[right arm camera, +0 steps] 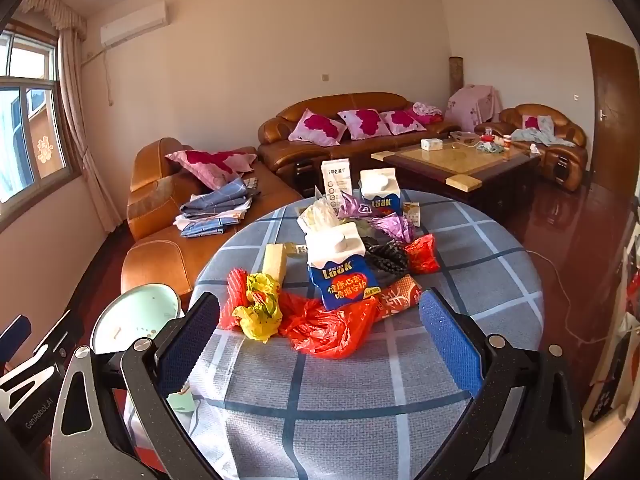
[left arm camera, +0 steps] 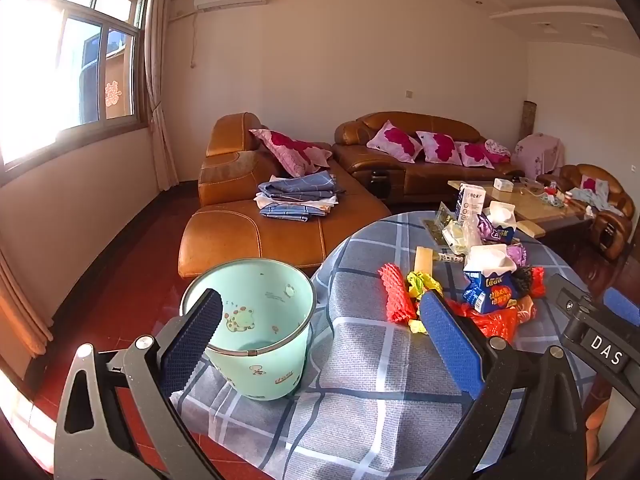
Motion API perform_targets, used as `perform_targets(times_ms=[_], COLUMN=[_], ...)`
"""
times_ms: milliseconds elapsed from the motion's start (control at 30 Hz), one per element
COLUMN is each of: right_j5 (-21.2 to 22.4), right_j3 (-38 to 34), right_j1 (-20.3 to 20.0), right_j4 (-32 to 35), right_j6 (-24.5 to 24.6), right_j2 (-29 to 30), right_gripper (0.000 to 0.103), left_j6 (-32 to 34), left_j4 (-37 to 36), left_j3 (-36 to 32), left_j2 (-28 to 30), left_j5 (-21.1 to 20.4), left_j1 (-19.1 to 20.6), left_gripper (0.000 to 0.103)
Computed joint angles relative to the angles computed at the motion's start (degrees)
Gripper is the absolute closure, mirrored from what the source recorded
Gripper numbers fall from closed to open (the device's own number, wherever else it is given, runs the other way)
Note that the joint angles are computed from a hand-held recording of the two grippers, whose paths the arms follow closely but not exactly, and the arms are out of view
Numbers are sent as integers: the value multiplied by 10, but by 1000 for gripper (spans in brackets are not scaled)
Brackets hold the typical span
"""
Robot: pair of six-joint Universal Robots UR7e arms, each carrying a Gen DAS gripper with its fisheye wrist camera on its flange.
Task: Collect trash
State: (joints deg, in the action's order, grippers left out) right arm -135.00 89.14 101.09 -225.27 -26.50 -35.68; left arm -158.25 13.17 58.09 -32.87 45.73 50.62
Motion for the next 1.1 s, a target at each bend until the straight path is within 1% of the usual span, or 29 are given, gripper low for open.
perform_targets(times_ms=[633,867,900,1100], right_j5=[-3,1,-2,-3], right_j3=[8,23,11,12], right_j1=[5,3,5,8], right_j4=[-7,-17,-12,-17], right_j6=[3,-1,0,-2], right_j2=[-2,-10,-3,-1], right_gripper=[5,5,5,5], left_j6=[0,0,0,-2], left_j4=[0,1,1,2], left_j3=[0,0,0,-1], left_j2=[0,0,0,0], left_j5=[0,0,0,0], left_j1=[-1,-1,-1,-1], left_gripper=[6,6,6,6])
